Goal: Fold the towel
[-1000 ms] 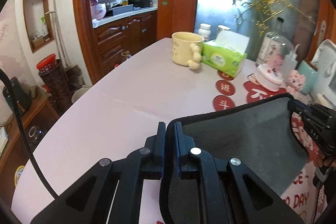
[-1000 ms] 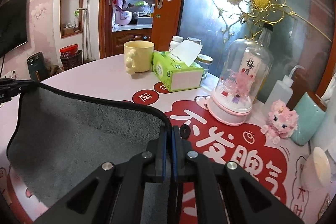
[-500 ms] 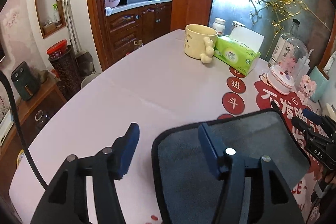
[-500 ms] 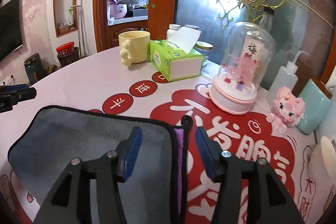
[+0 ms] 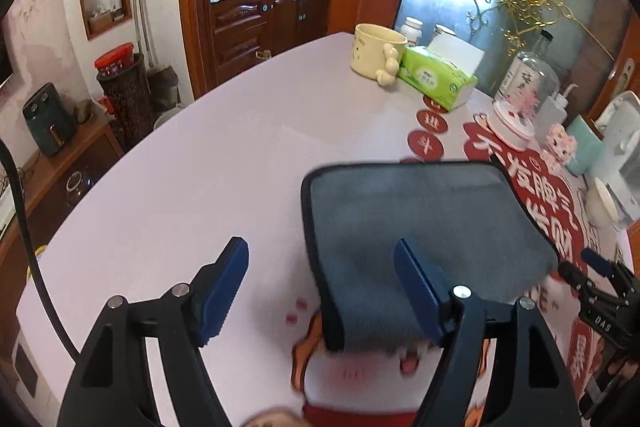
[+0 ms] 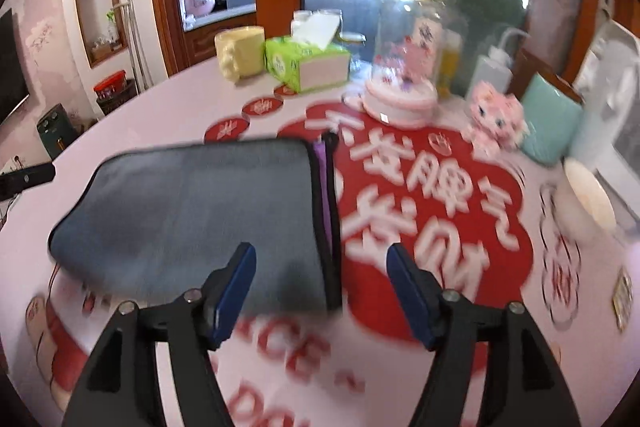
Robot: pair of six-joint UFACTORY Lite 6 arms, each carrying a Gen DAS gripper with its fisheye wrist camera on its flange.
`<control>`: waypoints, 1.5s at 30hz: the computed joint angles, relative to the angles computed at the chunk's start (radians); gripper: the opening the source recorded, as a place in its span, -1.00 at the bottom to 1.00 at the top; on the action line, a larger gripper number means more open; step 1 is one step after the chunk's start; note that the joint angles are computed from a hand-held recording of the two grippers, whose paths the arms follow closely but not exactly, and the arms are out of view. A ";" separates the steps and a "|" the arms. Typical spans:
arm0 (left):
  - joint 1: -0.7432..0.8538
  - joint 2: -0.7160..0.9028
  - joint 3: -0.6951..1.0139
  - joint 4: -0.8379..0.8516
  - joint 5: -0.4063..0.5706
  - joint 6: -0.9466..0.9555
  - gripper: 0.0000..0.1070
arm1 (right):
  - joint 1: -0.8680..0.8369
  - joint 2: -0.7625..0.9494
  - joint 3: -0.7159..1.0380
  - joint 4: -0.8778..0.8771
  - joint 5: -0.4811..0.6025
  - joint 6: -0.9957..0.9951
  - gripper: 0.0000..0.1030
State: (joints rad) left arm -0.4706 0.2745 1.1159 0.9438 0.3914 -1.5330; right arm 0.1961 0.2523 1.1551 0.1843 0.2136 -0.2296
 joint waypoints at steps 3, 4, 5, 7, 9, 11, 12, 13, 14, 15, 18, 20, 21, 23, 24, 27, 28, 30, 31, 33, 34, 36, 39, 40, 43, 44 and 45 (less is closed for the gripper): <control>-0.036 -0.125 -0.133 -0.017 0.000 -0.014 0.40 | 0.008 -0.150 -0.161 -0.004 0.020 0.038 0.45; -0.053 -0.173 -0.181 -0.027 0.003 -0.017 0.41 | 0.009 -0.196 -0.209 0.001 0.027 0.049 0.51; -0.067 -0.208 -0.215 -0.037 0.007 -0.016 0.42 | 0.013 -0.246 -0.256 -0.011 0.037 0.081 0.55; -0.108 -0.299 -0.296 -0.057 0.021 -0.012 0.48 | 0.032 -0.353 -0.349 -0.103 0.065 0.214 0.57; -0.166 -0.403 -0.378 -0.105 0.056 0.015 0.49 | 0.066 -0.484 -0.444 -0.209 0.113 0.362 0.57; -0.210 -0.480 -0.429 -0.175 0.093 0.067 0.49 | 0.102 -0.607 -0.518 -0.267 0.180 0.463 0.61; -0.240 -0.516 -0.450 -0.207 0.120 0.086 0.49 | 0.116 -0.649 -0.538 -0.273 0.210 0.483 0.63; -0.271 -0.553 -0.470 -0.236 0.151 0.102 0.49 | 0.137 -0.718 -0.571 -0.288 0.255 0.520 0.70; -0.309 -0.595 -0.490 -0.266 0.188 0.114 0.49 | 0.155 -0.762 -0.588 -0.307 0.290 0.561 0.76; -0.349 -0.638 -0.508 -0.296 0.224 0.124 0.49 | 0.187 -0.848 -0.623 -0.320 0.367 0.621 0.78; -0.457 -0.727 -0.526 -0.360 0.335 0.129 0.49 | 0.254 -0.989 -0.671 -0.350 0.497 0.716 0.81; -0.530 -0.775 -0.519 -0.396 0.410 0.116 0.51 | 0.371 -1.055 -0.666 -0.432 0.612 0.870 0.82; -0.569 -0.800 -0.514 -0.410 0.451 0.099 0.52 | 0.424 -1.072 -0.658 -0.467 0.659 0.940 0.82; -0.619 -0.826 -0.490 -0.427 0.517 0.081 0.52 | 0.541 -1.095 -0.620 -0.511 0.767 1.078 0.83; -0.649 -0.835 -0.475 -0.428 0.552 0.066 0.52 | 0.580 -1.094 -0.597 -0.520 0.806 1.125 0.84; -0.765 -0.851 -0.411 -0.409 0.674 -0.002 0.53 | 0.702 -1.088 -0.514 -0.533 0.913 1.250 0.86; -0.775 -0.855 -0.393 -0.408 0.694 0.004 0.54 | 0.749 -1.081 -0.485 -0.545 0.947 1.295 0.87; -0.831 -0.846 -0.335 -0.388 0.754 -0.011 0.54 | 0.837 -1.053 -0.416 -0.570 1.011 1.381 0.93; -0.861 -0.838 -0.309 -0.374 0.784 -0.019 0.54 | 0.868 -1.039 -0.383 -0.573 1.034 1.410 0.94; -0.900 -0.821 -0.259 -0.353 0.833 -0.021 0.54 | 0.948 -1.014 -0.312 -0.597 1.085 1.485 0.94; -0.930 -0.815 -0.231 -0.338 0.862 -0.031 0.55 | 0.990 -0.999 -0.275 -0.617 1.113 1.525 0.94; -0.955 -0.800 -0.184 -0.325 0.893 -0.027 0.55 | 1.095 -0.973 -0.201 -0.661 1.171 1.614 0.95; -1.004 -0.763 -0.103 -0.304 0.947 -0.013 0.55 | 1.236 -0.916 -0.095 -0.725 1.274 1.726 0.95; -1.023 -0.749 -0.076 -0.295 0.959 -0.008 0.55 | 1.295 -0.900 -0.066 -0.749 1.313 1.775 0.95; -1.051 -0.715 -0.013 -0.283 0.959 0.017 0.56 | 1.508 -0.834 0.032 -0.815 1.484 1.962 0.96; -1.057 -0.706 0.000 -0.281 0.958 0.025 0.57 | 1.566 -0.812 0.061 -0.828 1.536 2.012 0.96; -1.065 -0.692 0.020 -0.278 0.956 0.036 0.57 | 1.618 -0.795 0.082 -0.841 1.583 2.057 0.96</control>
State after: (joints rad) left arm -1.5356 -0.4171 1.1357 0.6655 1.3471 -1.4975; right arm 1.8140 -0.5423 1.2371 -0.6565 1.7962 1.8272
